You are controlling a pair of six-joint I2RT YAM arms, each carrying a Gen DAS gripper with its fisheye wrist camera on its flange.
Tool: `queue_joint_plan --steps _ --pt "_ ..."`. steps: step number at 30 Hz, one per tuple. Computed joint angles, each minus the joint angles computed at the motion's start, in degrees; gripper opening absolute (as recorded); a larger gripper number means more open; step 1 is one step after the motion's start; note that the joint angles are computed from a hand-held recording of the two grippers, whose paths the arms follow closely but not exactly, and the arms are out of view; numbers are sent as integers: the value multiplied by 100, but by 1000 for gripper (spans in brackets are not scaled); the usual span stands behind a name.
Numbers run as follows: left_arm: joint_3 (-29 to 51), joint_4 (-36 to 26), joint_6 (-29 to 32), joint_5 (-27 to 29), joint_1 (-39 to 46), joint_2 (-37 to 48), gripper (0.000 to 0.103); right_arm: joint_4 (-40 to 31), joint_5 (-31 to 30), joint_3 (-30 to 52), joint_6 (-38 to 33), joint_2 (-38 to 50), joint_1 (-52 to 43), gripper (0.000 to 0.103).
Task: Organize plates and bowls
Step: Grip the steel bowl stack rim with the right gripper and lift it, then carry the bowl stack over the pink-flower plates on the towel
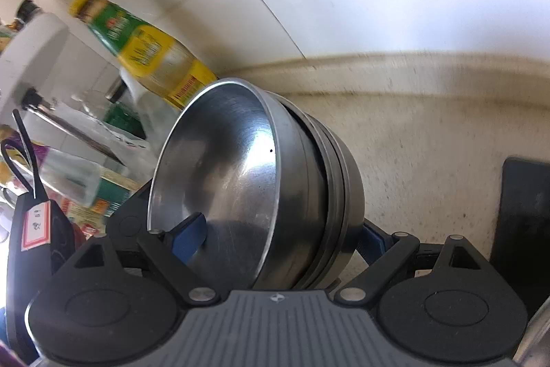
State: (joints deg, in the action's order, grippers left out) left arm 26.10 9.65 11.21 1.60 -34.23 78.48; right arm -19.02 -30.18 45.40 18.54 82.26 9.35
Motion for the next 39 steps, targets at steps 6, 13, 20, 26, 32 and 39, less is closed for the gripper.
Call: queue_joint_plan --steps 6,13,20,26,32,39 --pt "96 -800 -162 -439 -316 -993 103 -670 156 276 11 -729 137 96" --pt "333 -2337 -537 -1411 -1155 -2571 103 -1445 379 503 182 -1809 583 97" --pt "770 -4164 -1641 -3018 -2788 -3606 103 -2079 532 576 417 -2644 1135 97" --pt "1148 -5593 -3503 -4354 -4563 -3595 103 -2449 972 318 925 -3408 1918 97" --pt "1320 -6803 -5412 -4995 -6129 -3201 103 -2543 1796 -153 1931 -4143 3088 97" --pt "1273 -8188 -7838 -5023 -7750 -2796 103 -2438 2929 -763 3416 -4681 4760 97"
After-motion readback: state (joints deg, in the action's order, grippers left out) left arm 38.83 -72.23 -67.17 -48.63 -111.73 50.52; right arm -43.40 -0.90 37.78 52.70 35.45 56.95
